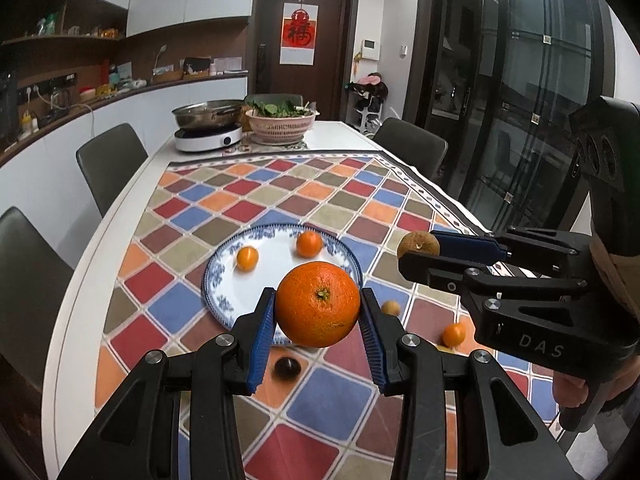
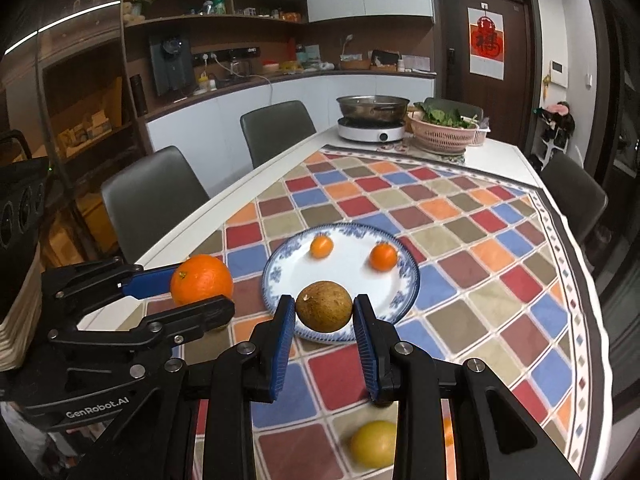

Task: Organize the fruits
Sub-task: 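Carry the orange and kiwi over the plate with both tools, then lower the orange and kiwi onto the plate and open both tools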

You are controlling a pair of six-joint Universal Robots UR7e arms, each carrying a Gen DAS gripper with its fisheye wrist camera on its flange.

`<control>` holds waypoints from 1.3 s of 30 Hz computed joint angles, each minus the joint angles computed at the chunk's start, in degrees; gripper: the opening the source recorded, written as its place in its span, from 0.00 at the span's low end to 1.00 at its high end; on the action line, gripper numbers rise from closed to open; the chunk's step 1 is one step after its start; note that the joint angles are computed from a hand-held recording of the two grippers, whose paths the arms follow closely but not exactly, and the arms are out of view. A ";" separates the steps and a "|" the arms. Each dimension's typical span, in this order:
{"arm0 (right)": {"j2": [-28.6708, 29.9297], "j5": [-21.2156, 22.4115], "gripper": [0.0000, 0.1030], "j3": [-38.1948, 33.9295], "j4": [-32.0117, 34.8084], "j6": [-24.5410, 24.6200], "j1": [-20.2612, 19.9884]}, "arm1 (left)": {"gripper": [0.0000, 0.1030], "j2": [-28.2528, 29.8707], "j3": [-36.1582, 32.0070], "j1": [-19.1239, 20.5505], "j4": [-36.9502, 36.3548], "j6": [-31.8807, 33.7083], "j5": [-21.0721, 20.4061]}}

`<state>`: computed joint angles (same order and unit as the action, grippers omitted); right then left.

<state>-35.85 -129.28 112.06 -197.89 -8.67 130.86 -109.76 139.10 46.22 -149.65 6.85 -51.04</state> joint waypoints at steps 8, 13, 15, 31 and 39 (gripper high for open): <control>0.14 -0.66 0.30 -3.27 1.02 -3.49 -1.47 | 0.39 6.92 -4.65 3.60 -3.32 3.50 -2.16; 0.50 0.38 0.30 -5.65 3.58 -2.92 -3.41 | 0.39 12.04 -8.18 6.91 -4.60 5.67 -4.30; 0.77 0.83 0.30 -6.51 4.42 -2.82 -4.15 | 0.39 14.01 -9.57 8.25 -5.00 6.45 -5.13; 4.76 2.68 0.30 -16.12 19.44 0.00 -11.38 | 0.39 30.17 -22.73 18.12 -4.23 10.80 -8.51; 6.68 2.46 0.30 -19.76 27.30 1.35 -13.53 | 0.39 36.19 -28.65 21.22 1.57 9.37 -9.87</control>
<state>-29.17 -126.82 92.30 -170.59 -7.32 117.32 -73.57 110.45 67.44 -148.08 16.22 -60.91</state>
